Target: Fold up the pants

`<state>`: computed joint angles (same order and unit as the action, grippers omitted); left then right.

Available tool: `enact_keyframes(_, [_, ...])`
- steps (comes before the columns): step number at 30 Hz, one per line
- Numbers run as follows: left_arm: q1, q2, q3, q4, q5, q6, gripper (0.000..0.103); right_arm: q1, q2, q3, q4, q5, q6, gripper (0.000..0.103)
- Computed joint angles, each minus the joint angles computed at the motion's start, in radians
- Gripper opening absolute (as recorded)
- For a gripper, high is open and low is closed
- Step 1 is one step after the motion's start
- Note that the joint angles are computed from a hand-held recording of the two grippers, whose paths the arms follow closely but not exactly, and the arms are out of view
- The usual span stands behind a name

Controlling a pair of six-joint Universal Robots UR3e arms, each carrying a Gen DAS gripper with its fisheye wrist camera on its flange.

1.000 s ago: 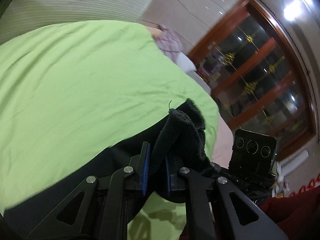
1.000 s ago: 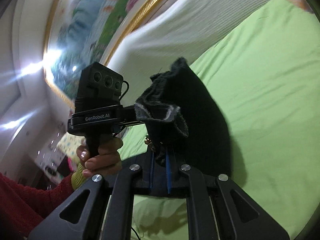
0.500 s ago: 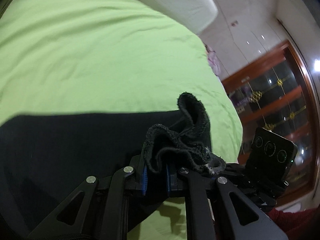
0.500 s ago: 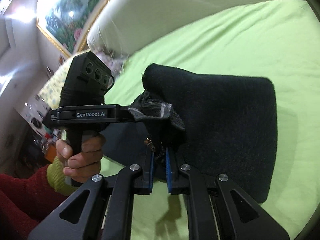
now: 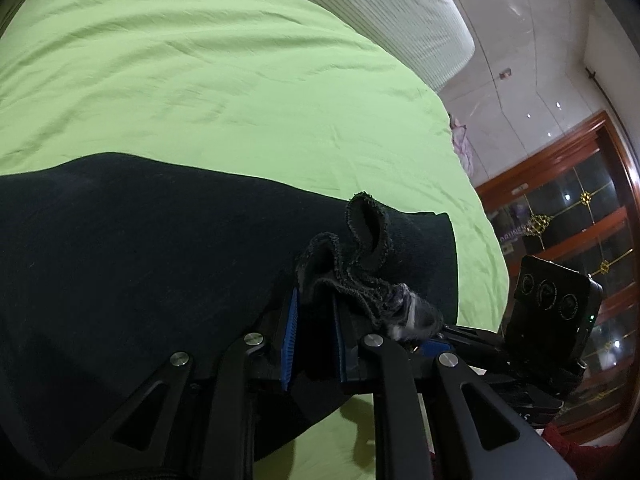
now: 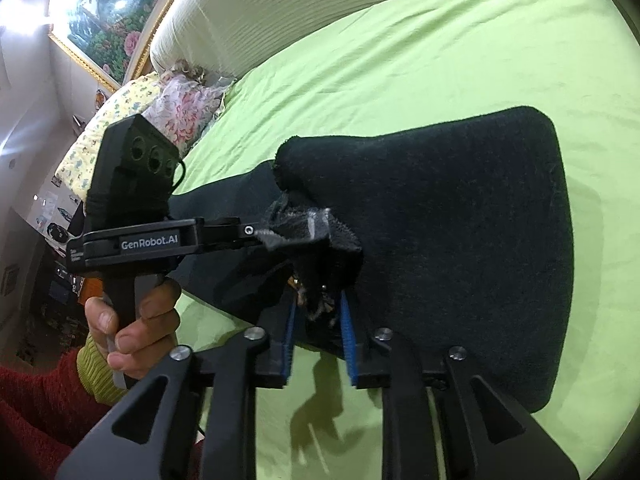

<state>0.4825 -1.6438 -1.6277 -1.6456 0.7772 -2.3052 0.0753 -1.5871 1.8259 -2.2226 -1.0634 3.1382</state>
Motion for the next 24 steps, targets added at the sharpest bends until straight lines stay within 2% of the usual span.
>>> enact_keyframes(1, [0.009,0.011,-0.009,0.004,0.003,-0.002,0.015,-0.01,-0.003,0.008,0.003,0.007,-0.02,0.033])
enact_keyframes(4, [0.04,0.048,-0.047,0.021,0.009,-0.011,0.022,0.006,0.007,-0.006,0.006,-0.002,-0.028,0.039])
enact_keyframes(7, [0.08,0.08,-0.077,0.014,0.008,-0.002,0.025,0.013,0.011,-0.026,0.026,-0.006,-0.038,0.04])
enact_keyframes(12, [0.149,0.124,-0.107,-0.018,0.005,0.016,0.037,-0.027,-0.033,-0.048,0.101,0.071,-0.088,0.041])
enact_keyframes(15, [0.185,0.153,-0.118,-0.049,0.006,0.039,0.037,-0.051,-0.052,-0.079,0.102,0.096,-0.096,0.041])
enact_keyframes(18, [0.24,0.195,-0.132,-0.1,0.007,0.078,0.044,-0.055,-0.035,-0.124,0.081,0.067,-0.092,0.041])
enact_keyframes(22, [0.326,0.235,-0.133,-0.187,0.004,0.128,0.045,-0.077,0.023,-0.145,0.046,0.05,-0.054,0.041])
enact_keyframes(24, [0.377,0.271,-0.139,-0.212,0.009,0.139,0.049,-0.073,0.074,-0.169,0.046,0.033,-0.027,0.041])
